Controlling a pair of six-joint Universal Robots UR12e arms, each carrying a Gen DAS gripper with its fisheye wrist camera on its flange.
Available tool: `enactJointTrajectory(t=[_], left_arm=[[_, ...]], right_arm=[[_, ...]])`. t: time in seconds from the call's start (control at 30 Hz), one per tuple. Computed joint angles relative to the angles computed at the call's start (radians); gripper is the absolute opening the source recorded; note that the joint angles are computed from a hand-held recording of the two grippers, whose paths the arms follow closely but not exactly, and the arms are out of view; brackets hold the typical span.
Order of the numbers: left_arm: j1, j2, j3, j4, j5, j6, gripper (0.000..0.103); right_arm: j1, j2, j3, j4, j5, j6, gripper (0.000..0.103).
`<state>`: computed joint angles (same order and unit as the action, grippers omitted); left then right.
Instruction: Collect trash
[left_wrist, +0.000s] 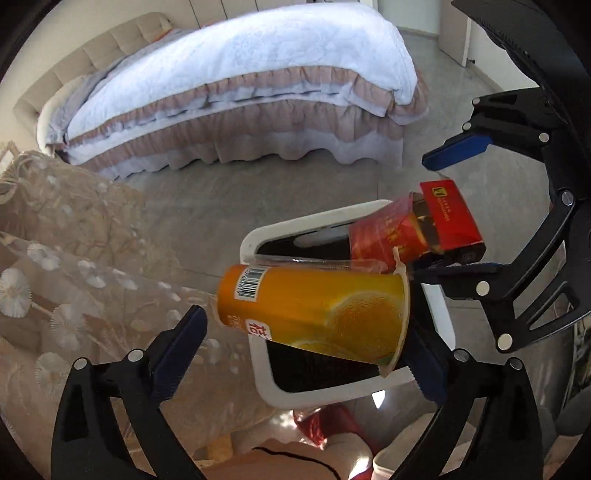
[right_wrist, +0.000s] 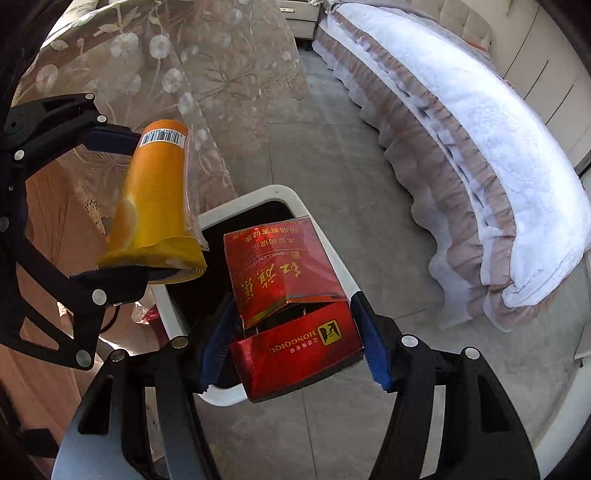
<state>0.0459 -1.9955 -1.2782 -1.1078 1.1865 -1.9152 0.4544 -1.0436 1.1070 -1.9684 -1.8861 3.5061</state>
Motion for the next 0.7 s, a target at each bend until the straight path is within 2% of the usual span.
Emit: enactJointTrajectory(t=[0.03,0.07,0.27,0.47,0.7], left_arm=[[-0.004,-0.002,-0.004,0.005,0.014,0.02,0.098],[-0.007,-0.002,-0.009,0.006,0.023,0.03,0.098],[-0.012,-0.015,0.012,-0.023,0.013,0.007,0.098],[-0.006,-0.015,0.026,-0.036,-0.008,-0.016,0.098],[0.014,0.01,0.027,-0.036,-0.074,-0.045,0.098]], right_arm=[[0.0,-0.005,0.015,-0.005,-0.014,-0.006,0.093],[-0.004,-0.009,0.023,0.006,0.001,-0.002,0.099],[-0.01,-0.023,0.048,0.008,0.009,0.041,0.099],[-0.015,-0.038,0.085,-0.05,0.016,0.044,0.099],[0.006,-0.038,0.066,-0.081,-0.037,0.046,0.099]])
